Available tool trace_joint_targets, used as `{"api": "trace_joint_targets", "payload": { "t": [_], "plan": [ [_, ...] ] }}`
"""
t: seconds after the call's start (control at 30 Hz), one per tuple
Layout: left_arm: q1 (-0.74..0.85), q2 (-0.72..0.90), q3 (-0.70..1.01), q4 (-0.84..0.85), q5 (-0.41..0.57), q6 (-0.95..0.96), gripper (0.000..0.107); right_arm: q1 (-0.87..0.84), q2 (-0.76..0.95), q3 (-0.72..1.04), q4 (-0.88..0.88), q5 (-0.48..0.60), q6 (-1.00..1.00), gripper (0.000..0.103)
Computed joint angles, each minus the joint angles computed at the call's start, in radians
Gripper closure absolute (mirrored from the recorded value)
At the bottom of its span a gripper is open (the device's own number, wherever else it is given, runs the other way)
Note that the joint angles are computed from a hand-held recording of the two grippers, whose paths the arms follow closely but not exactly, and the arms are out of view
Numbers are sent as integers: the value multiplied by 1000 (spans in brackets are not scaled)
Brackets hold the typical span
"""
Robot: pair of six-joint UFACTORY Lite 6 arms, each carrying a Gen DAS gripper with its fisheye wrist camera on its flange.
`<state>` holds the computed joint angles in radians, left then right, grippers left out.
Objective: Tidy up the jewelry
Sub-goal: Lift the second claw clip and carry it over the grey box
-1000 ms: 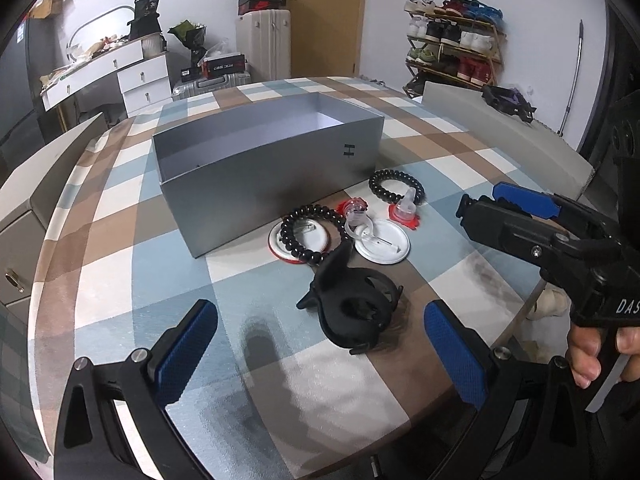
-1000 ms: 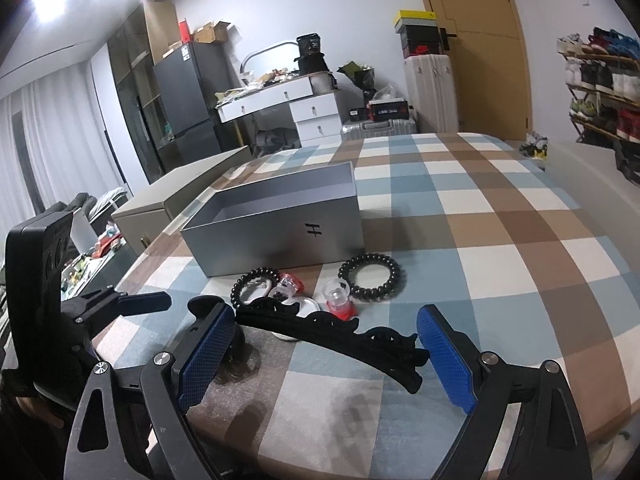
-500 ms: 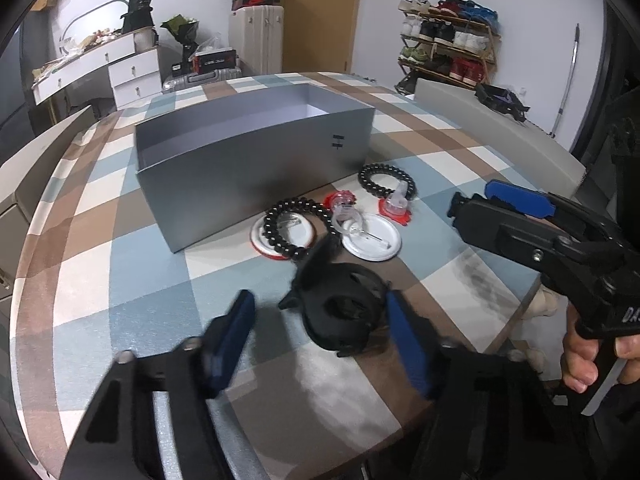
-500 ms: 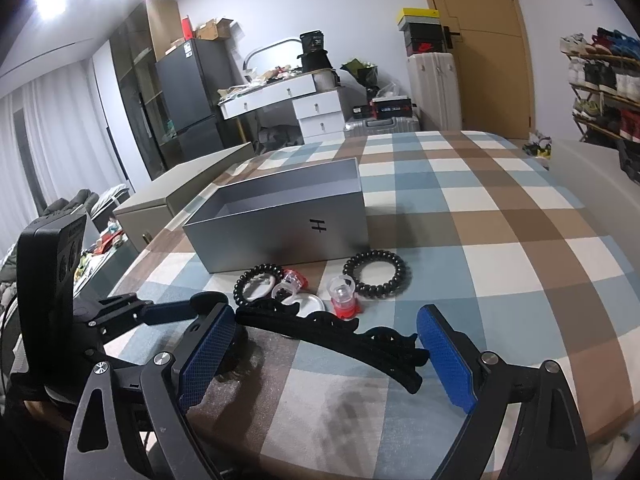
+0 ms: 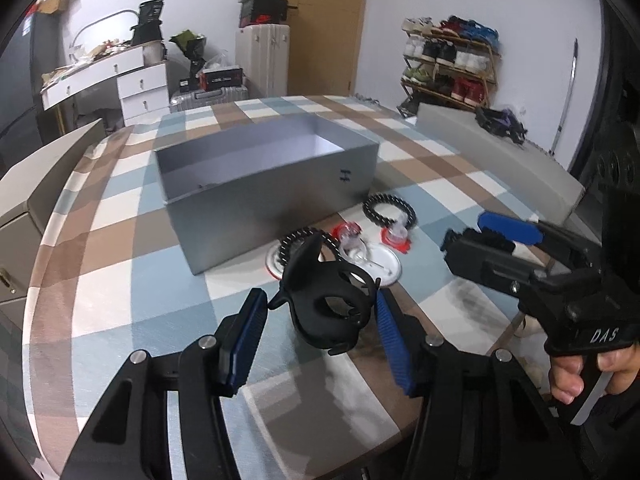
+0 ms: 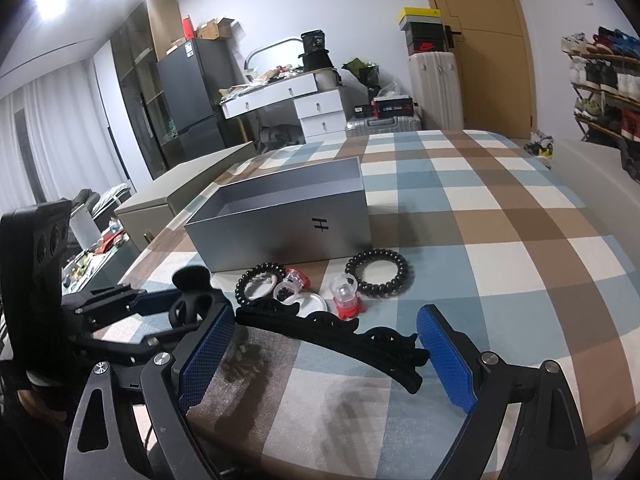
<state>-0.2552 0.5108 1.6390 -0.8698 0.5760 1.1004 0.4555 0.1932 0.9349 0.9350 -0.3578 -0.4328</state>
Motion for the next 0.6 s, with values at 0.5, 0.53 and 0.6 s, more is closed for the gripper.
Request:
{"api": "trace_joint_targets", "payload": {
  "t": [0.5, 0.53, 0.6],
  "plan": [
    [45, -23, 34, -114, -52, 31, 57, 21, -9, 48, 10, -21, -63, 10],
    [46, -23, 37, -119, -57, 30, 57, 17, -8, 59, 5, -15, -71, 10],
    [46, -11, 59, -109, -59, 6, 57, 8, -3, 83, 4, -1, -90, 10]
  ]
}}
